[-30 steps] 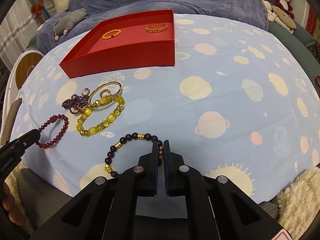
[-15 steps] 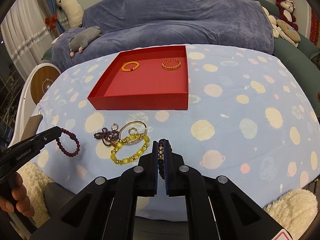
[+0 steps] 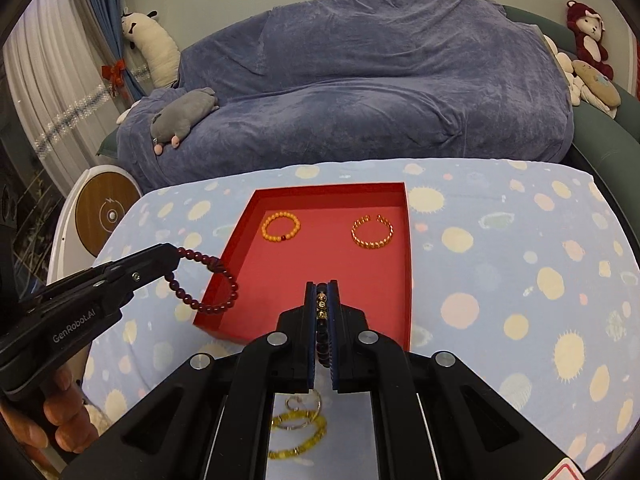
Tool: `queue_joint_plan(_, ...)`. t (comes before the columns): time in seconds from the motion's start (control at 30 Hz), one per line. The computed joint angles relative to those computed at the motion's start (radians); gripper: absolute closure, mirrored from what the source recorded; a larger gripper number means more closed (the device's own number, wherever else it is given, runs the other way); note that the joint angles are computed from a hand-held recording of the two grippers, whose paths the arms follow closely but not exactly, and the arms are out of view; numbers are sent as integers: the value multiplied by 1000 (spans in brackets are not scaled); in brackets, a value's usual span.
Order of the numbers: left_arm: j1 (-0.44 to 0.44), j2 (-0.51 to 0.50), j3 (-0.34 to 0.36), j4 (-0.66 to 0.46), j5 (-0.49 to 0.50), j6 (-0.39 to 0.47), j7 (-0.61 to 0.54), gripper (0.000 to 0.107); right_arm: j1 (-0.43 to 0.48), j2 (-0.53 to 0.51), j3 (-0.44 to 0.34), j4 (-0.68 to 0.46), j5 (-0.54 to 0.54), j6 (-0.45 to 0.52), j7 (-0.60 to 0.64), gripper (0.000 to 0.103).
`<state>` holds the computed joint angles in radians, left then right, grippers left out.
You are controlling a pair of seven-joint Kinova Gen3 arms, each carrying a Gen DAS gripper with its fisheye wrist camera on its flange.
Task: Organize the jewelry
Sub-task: 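Carry both bead bracelets into the red box and open both tools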
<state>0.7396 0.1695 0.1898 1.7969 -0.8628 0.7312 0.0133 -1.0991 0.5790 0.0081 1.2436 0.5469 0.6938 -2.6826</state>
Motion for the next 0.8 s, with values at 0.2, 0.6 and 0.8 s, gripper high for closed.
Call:
queue_joint_plan(0.2, -76, 85, -56, -66, 60, -118, -133, 100, 90, 134, -37, -207, -105, 30, 154, 97)
queue_joint_plan(0.6, -153, 255, -148, -92, 299, -255, -379, 100, 156, 355, -10, -466, -294, 166, 325, 97)
queue_joint_plan(0.8, -40, 280, -271, -89, 296, -225, -355, 71, 127, 363, 42, -450, -269, 190, 297, 79)
